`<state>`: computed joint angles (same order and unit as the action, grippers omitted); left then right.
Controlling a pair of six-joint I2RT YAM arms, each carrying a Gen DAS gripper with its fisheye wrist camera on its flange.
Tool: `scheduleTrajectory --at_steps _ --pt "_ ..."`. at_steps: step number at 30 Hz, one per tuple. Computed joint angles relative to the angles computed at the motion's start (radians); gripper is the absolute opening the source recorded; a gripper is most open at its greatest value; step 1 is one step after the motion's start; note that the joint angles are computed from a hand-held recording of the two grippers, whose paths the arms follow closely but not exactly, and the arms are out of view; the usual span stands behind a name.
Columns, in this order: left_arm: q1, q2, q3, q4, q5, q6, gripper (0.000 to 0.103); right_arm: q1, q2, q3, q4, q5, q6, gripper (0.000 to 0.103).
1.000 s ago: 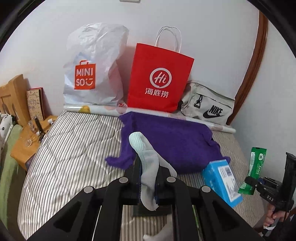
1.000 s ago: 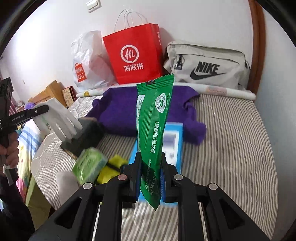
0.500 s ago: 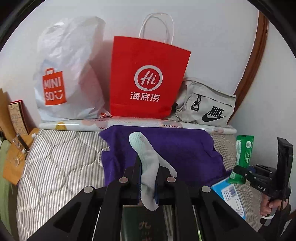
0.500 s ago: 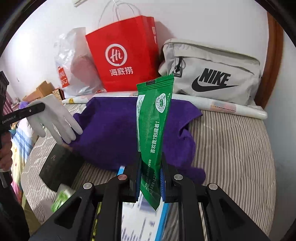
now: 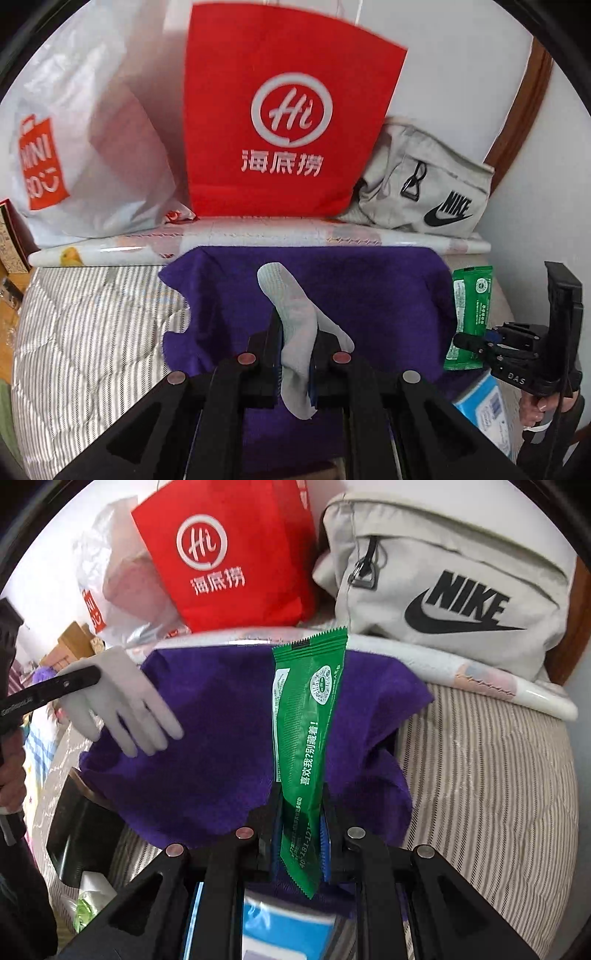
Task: Organize soft objects
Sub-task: 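Carry the glove in the left tool and sachet in the right tool onto the purple towel, then open the left tool releasing the glove while the right tool releases the sachet on the towel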
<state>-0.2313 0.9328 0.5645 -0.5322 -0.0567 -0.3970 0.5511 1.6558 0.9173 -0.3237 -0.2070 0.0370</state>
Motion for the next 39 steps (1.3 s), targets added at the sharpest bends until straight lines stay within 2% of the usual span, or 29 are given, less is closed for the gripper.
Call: scheduleTrajectory --at_steps 4,10,18,19,21,24,25,29,34,39 --pt "0.043 0.094 0.001 0.078 0.042 0.025 0.01 0.01 0.061 0.046 -0.017 0.012 -0.026 0.017" --pt "0.051 0.211 0.026 0.134 0.03 0.036 0.01 0.004 0.116 0.084 -0.016 0.005 -0.044 0.017" --pt "0.049 0.266 0.043 0.146 0.013 0.037 0.011 -0.004 0.164 0.131 -0.038 0.038 -0.057 0.018" --pt "0.049 0.27 0.045 0.145 0.011 0.036 0.013 -0.004 0.163 0.132 -0.039 0.042 -0.06 0.018" --pt "0.044 0.283 0.058 0.127 -0.006 0.03 0.026 -0.012 0.154 0.129 -0.04 0.057 -0.065 0.023" --pt "0.04 0.268 0.057 0.103 -0.053 0.026 0.028 -0.015 0.122 0.113 -0.033 0.088 -0.064 0.037" --pt "0.047 0.255 0.055 0.094 -0.05 0.024 0.03 -0.016 0.109 0.108 -0.031 0.089 -0.061 0.038" --pt "0.051 0.191 0.055 0.037 -0.062 0.021 0.052 -0.013 0.049 0.093 -0.05 0.094 -0.045 0.051" --pt "0.012 0.098 0.072 -0.057 -0.124 0.004 0.06 0.022 -0.034 0.066 -0.083 0.158 -0.031 0.059" --pt "-0.071 -0.002 0.094 -0.2 -0.227 -0.076 0.069 0.048 -0.154 0.006 -0.117 0.199 -0.002 0.07"
